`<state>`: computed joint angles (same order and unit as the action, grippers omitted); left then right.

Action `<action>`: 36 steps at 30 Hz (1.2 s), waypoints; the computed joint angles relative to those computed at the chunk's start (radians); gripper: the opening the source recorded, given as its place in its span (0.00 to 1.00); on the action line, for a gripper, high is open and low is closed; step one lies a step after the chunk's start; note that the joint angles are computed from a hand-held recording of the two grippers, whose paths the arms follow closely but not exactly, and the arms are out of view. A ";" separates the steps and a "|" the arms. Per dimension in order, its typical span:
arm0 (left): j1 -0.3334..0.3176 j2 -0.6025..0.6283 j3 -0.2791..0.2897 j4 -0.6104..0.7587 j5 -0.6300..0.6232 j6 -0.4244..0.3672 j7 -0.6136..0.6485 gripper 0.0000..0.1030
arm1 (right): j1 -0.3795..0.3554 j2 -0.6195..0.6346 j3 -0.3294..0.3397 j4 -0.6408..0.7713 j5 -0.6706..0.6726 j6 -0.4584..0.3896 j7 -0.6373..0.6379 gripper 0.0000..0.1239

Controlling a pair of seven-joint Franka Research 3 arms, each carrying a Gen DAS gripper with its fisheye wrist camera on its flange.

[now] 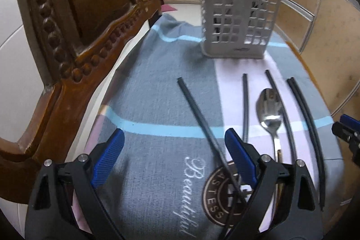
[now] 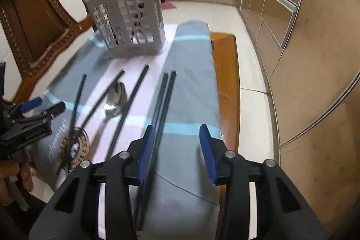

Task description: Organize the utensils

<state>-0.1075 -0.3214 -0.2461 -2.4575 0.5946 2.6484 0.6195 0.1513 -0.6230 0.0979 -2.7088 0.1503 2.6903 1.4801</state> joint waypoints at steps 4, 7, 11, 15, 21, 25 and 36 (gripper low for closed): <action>-0.011 0.026 0.006 0.013 -0.020 -0.031 0.035 0.87 | -0.013 -0.013 0.031 -0.008 -0.044 -0.040 0.009 0.33; -0.018 0.040 0.008 0.016 -0.023 -0.039 0.052 0.88 | -0.029 -0.001 0.057 -0.008 -0.085 -0.062 0.041 0.33; -0.022 0.043 0.012 0.024 -0.035 -0.069 0.064 0.88 | -0.047 0.011 0.079 -0.008 -0.139 -0.067 0.080 0.35; -0.041 0.062 0.027 0.036 -0.079 -0.107 0.150 0.87 | -0.038 0.015 0.090 -0.008 -0.186 -0.070 0.089 0.36; -0.061 0.038 0.024 0.036 -0.095 -0.168 0.256 0.87 | -0.006 0.001 0.089 -0.012 -0.220 -0.084 0.069 0.39; -0.068 0.004 0.003 0.037 -0.049 -0.244 0.296 0.87 | 0.002 -0.031 0.047 -0.020 -0.181 -0.025 0.073 0.41; -0.165 -0.124 0.221 -0.092 -0.525 0.154 0.388 0.87 | 0.513 0.086 -0.524 0.156 0.415 -0.073 -0.466 0.39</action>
<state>-0.2726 -0.4453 -0.0249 -2.5497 0.0697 2.8023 1.0073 0.6646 -0.5372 -0.4260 -2.5528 0.5652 2.6171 1.0144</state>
